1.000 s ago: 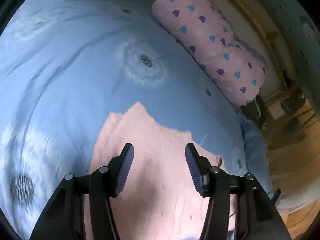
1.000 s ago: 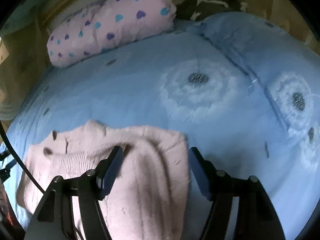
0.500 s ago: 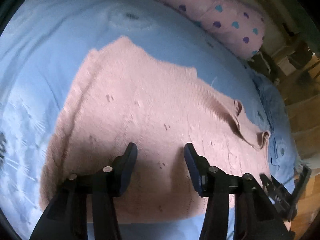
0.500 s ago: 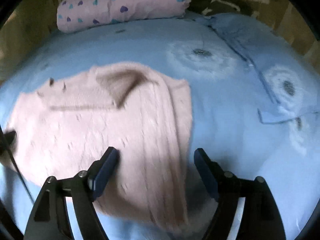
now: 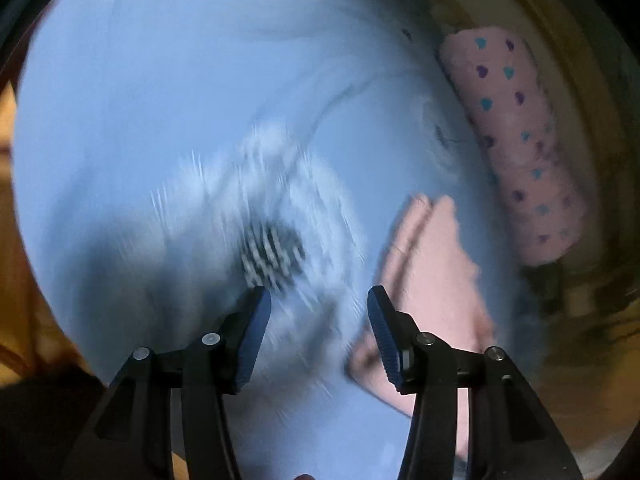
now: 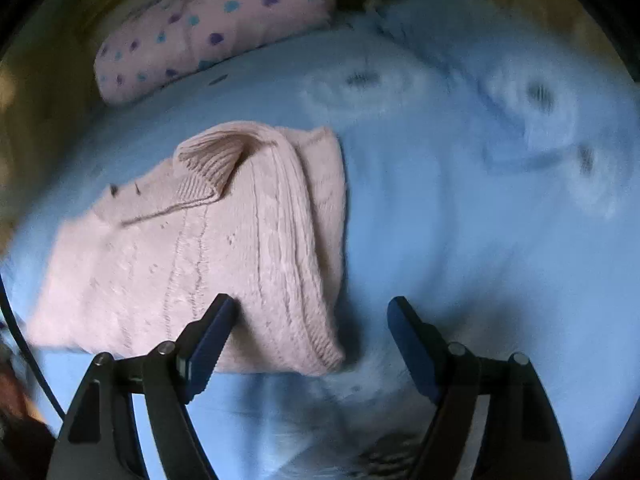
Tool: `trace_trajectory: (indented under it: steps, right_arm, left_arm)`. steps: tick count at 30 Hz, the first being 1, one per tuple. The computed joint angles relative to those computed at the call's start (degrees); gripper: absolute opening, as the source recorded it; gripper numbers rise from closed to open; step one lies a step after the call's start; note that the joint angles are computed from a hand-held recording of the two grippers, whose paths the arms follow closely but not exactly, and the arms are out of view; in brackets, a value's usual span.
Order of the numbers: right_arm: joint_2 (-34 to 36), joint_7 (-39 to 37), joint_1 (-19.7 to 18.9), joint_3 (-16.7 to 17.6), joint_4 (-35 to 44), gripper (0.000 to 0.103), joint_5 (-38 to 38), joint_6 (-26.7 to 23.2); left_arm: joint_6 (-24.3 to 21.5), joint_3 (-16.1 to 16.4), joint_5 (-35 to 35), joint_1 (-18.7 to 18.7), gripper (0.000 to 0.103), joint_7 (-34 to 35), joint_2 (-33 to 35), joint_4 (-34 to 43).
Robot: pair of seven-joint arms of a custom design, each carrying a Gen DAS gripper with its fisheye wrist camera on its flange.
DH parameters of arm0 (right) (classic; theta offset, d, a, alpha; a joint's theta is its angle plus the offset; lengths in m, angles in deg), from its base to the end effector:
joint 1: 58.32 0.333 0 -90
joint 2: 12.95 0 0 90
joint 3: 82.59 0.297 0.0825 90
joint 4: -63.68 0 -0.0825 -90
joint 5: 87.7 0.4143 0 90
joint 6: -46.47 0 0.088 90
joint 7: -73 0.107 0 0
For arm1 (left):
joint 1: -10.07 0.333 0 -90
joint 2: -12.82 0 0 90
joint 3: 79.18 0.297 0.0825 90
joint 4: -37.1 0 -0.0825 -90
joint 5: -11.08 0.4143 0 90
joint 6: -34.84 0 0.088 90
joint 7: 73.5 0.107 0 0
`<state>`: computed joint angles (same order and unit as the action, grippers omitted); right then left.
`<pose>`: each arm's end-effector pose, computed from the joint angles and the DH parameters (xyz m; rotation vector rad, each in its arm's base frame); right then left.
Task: Fold small clothes
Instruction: 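Open the left tool and release the folded hem onto the cardigan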
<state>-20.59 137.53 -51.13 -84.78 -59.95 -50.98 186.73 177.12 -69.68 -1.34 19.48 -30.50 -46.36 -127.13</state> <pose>0.5729 0.0501 0.4696 -1.8625 1.6553 -0.0546 0.3279 0.1081 0.4922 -2.8879 0.4731 -1.0814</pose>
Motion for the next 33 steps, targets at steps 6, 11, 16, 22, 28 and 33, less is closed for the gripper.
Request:
trace_trajectory:
  steps: [6, 11, 16, 22, 28, 33]
  right_arm:
    - [1.4, -3.2, -0.2, -1.6, 0.1, 0.088, 12.9, -3.7]
    - [3.8, -6.5, -1.3, -1.9, 1.5, 0.093, 22.6, -5.4]
    - [5.5, -10.3, -1.8, -0.7, 2.9, 0.080, 24.5, -4.4]
    - [9.2, -5.3, -4.0, -0.9, 8.9, 0.019, 19.5, -12.2]
    - [2.0, -8.9, -5.1, -1.5, 6.2, 0.015, 14.5, -13.9]
    - [0.6, 0.8, -4.9, -0.2, 4.1, 0.030, -0.9, -10.3]
  left_arm:
    - [8.8, 7.5, -8.1, -12.8, 0.059, 10.3, -2.4, -2.7]
    - [6.8, 3.4, -6.8, -11.5, 0.063, 12.3, 6.2, 1.2]
    - [12.4, 0.8, -4.9, -11.2, 0.059, 13.8, 12.4, 3.9]
    - [12.5, 3.9, -8.1, -12.4, 0.000, 16.3, 10.8, 2.7]
    - [5.8, -1.4, -4.0, -7.1, 0.000, 13.1, 0.6, -0.5]
    - [-8.7, -13.5, 9.5, 3.2, 0.005, -0.4, 2.1, 5.0]
